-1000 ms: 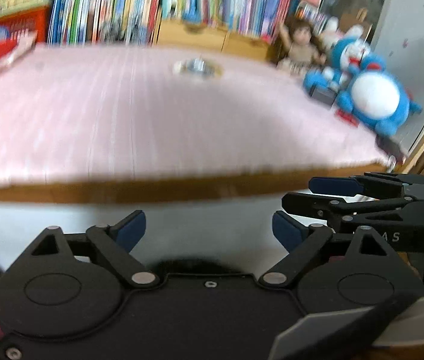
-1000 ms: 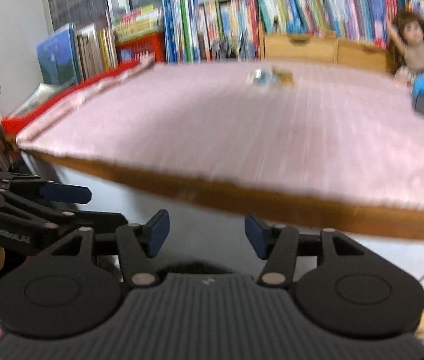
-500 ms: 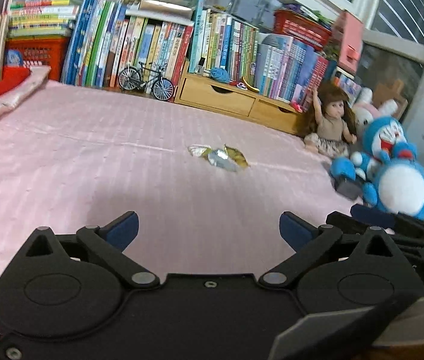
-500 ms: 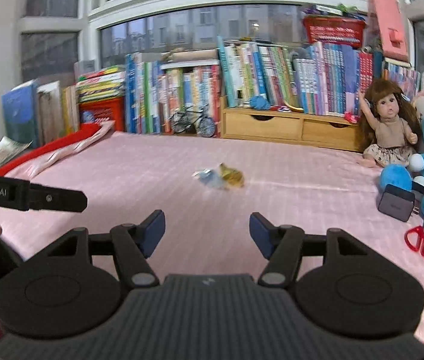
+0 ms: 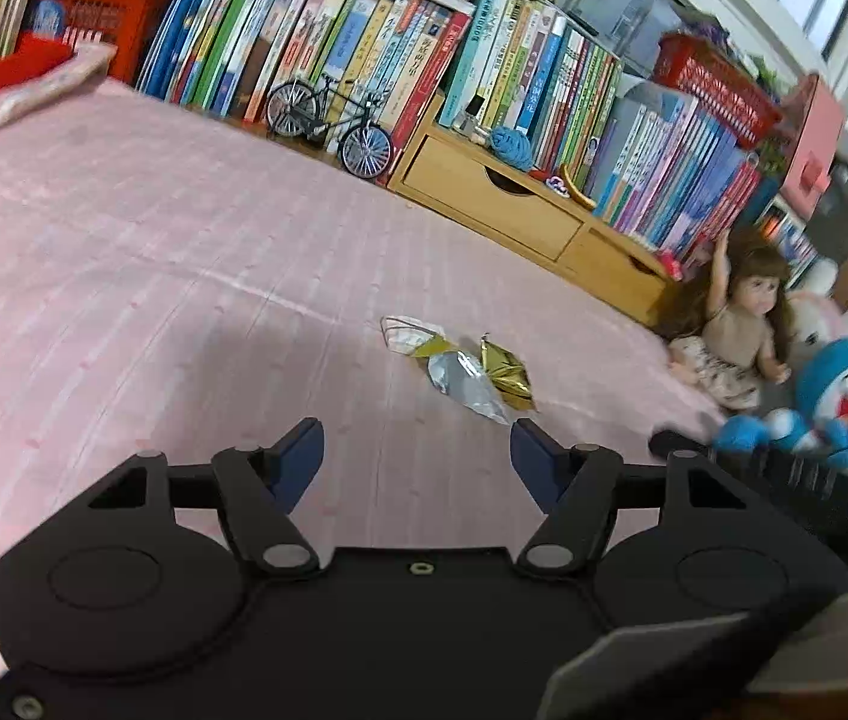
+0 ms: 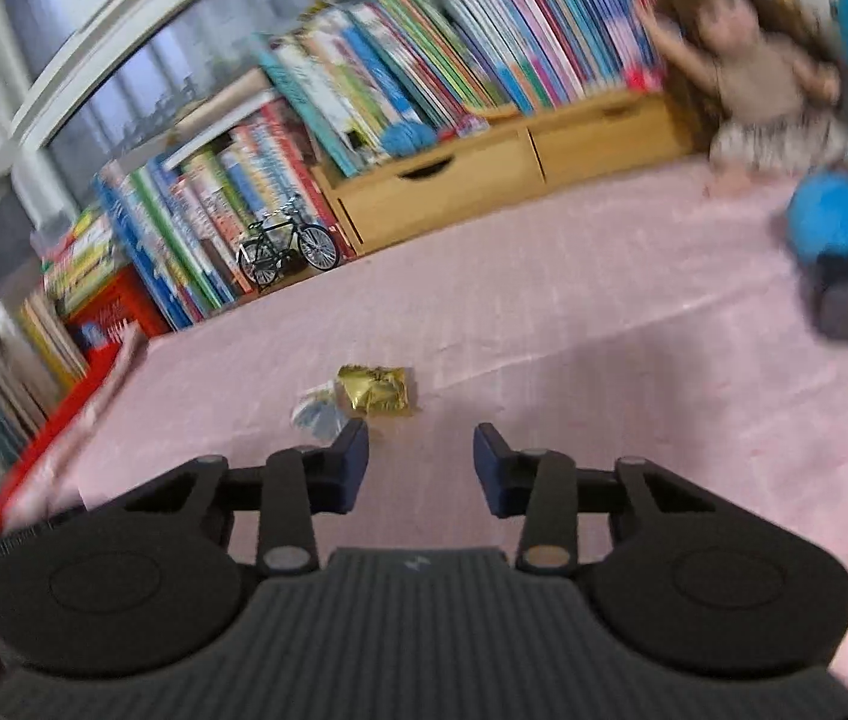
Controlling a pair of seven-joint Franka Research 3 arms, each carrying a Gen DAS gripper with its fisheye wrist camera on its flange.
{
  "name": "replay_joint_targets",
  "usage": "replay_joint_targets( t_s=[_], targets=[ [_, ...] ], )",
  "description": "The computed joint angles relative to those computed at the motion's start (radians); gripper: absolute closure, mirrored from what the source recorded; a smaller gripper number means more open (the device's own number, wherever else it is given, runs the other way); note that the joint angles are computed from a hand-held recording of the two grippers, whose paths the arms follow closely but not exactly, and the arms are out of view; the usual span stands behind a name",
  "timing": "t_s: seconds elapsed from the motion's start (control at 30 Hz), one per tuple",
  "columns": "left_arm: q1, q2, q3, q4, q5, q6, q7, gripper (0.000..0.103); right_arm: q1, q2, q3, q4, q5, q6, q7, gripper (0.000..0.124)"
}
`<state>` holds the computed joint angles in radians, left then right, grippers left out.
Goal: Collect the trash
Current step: 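Raise both open grippers back over the bed toward the foil wrappers, then grasp the gold foil wrapper with the right gripper while the left grasps the silver foil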
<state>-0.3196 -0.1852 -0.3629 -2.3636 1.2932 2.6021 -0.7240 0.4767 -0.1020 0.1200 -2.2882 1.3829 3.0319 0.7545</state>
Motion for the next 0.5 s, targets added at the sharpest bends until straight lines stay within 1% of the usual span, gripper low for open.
replay_joint_targets(
  t_s=[0.03,0.1,0.17,0.23,0.27,0.33,0.43,0.5],
  targets=[
    [-0.004,0.022,-0.011,0.017,0.002,-0.032,0.011,0.035,-0.007,0.027,-0.009,0.025,-0.001,-0.028,0.008,0.078],
    [-0.015,0.071,-0.012,0.055,0.009,-0.062,0.044,0.034,-0.024,0.084,-0.011,0.078,-0.035,-0.063,0.034,0.078],
    [-0.029,0.103,-0.005,0.081,0.019,-0.078,0.054,0.031,-0.039,0.141,0.000,0.135,-0.057,-0.072,0.034,0.078],
    [-0.043,0.123,0.005,0.098,0.019,-0.088,0.063,0.028,-0.050,0.189,0.014,0.184,-0.108,-0.072,0.061,0.078],
    [-0.049,0.128,0.011,0.100,0.015,-0.085,0.071,0.027,-0.057,0.215,0.022,0.211,-0.134,-0.074,0.070,0.078],
    [-0.058,0.128,0.018,0.099,0.029,-0.083,0.072,0.024,-0.064,0.263,0.032,0.258,-0.218,-0.079,0.129,0.077],
    [-0.071,0.119,0.019,0.093,0.044,-0.100,0.099,0.022,-0.084,0.324,0.046,0.324,-0.336,-0.135,0.225,0.077],
    [-0.078,0.109,0.015,0.087,0.054,-0.118,0.108,0.021,-0.097,0.349,0.064,0.349,-0.382,-0.170,0.246,0.077]
  ],
)
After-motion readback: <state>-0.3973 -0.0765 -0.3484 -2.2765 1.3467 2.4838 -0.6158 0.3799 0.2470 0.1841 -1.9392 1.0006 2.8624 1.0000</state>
